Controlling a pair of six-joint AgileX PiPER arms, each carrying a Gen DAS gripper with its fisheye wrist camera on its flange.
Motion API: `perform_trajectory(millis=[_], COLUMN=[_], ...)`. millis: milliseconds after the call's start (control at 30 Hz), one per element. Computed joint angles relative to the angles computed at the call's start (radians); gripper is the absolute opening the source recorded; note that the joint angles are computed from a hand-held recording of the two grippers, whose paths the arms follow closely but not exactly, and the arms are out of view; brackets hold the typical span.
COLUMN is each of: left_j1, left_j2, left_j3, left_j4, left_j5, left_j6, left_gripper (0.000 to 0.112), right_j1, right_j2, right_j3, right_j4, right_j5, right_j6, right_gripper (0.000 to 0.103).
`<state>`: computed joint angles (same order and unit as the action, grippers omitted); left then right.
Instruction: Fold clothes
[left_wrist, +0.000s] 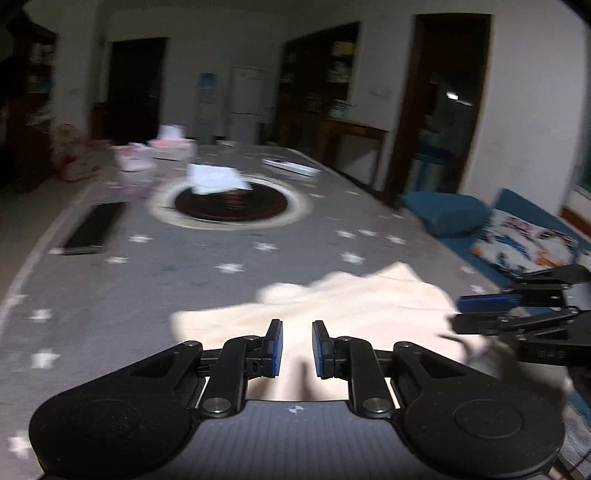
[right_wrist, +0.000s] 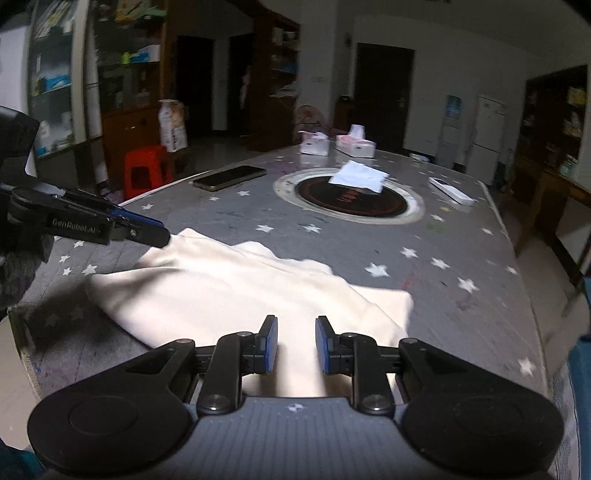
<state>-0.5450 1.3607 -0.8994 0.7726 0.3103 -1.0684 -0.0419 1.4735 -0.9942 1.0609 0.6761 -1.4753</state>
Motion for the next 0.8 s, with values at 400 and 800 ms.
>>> perform_trajectory(millis=[400, 800], left_j1=[-0.050, -0.060], left_j2=[0.088, 0.069], left_j3=[0.016, 0.057], left_j4=[-0.009, 0.132], left_j5=[-0.045, -0.060], left_j6=[0.017, -0.142], left_gripper=[0.019, 0.019], right_j1=[-0.074, -0.004], right_j2=[0.022, 0.112], right_j3=[0.001, -0.070], right_j4=[-0.064, -0.038], right_j5=[0.067, 0.012], right_j6=[0.078, 0.088], right_gripper=[0.018, 0.018])
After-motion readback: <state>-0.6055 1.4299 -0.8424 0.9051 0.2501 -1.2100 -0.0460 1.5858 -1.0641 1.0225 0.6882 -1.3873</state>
